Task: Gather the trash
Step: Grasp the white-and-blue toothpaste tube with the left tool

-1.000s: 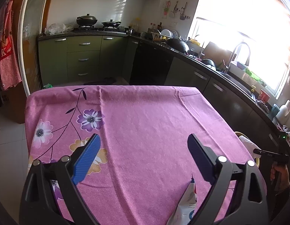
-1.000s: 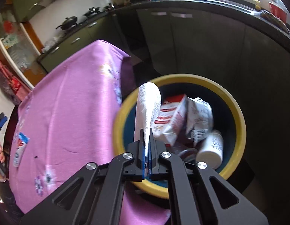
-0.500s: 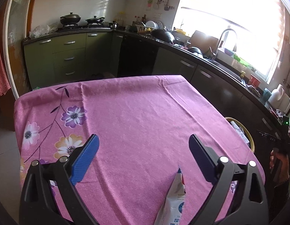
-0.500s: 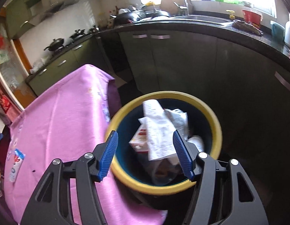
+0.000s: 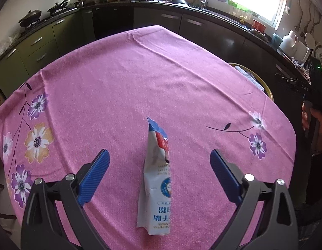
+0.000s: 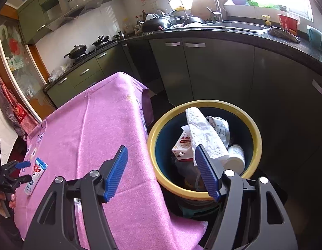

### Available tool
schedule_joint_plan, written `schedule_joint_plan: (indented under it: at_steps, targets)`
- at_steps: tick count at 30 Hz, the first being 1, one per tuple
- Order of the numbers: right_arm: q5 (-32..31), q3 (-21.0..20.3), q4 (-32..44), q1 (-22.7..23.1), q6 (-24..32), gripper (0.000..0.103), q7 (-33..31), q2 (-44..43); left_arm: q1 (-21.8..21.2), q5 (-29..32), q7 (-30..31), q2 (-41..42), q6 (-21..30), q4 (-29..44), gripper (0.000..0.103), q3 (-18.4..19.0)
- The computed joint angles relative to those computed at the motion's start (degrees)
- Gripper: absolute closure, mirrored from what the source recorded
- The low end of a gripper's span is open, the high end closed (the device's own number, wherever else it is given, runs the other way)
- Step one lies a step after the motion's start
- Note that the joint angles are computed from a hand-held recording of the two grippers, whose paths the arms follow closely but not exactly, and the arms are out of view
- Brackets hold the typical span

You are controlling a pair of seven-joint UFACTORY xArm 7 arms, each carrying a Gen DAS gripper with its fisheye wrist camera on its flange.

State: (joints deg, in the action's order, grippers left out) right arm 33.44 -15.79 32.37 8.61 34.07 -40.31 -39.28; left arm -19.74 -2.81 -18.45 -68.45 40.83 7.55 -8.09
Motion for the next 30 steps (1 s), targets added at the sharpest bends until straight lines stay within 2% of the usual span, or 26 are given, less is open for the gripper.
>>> schedule_joint_plan:
  at_steps: [4, 7, 11, 15, 22, 26, 30]
  targets:
    - [0.36, 0.21, -0.40, 0.66, 0.28, 0.036, -0.42, -0.46, 0.09, -0.46, -0.56, 1.62, -0.08, 0.13, 0.011, 0.04]
    - [0.17, 0.63, -0.53, 0.63, 0.14, 0.036, -0.29, -0.51, 0.23, -0.82, -0.63, 2.88, -0.23, 0.17, 0.023, 0.74]
    - [-0.05, 0.75, -0.46, 0.44, 0.26, 0.036, 0.02, -0.64, 0.95, -0.56, -1.30, 3.86, -0.37, 0.04, 0.035, 0.22]
    - [-0.16, 0.67, -0.29, 0.50, 0.41, 0.035, 0.11, -0.66, 1.07, -0.10, -1.83, 3.46, 0.05, 0.06, 0.039, -0.19]
    - [-0.45, 0.83, -0.13, 0.59, 1.01, 0.035, 0.34, -0.97, 2.19, 1.23, -2.47, 2.29, 1.60, 0.18, 0.057, -0.43]
    - [-0.53, 0.82, 0.01, 0.63, 1.14, 0.035, 0.33, -1.12, 2.10, 1.64, -2.30, 2.11, 1.34, 0.04, 0.077, -0.29]
    - [-0.40, 0.50, 0.23, 0.64, 1.33, 0.035, 0.22, -1.20, 2.13, 1.33, -1.64, 1.86, 0.97, -0.11, 0.079, 0.47]
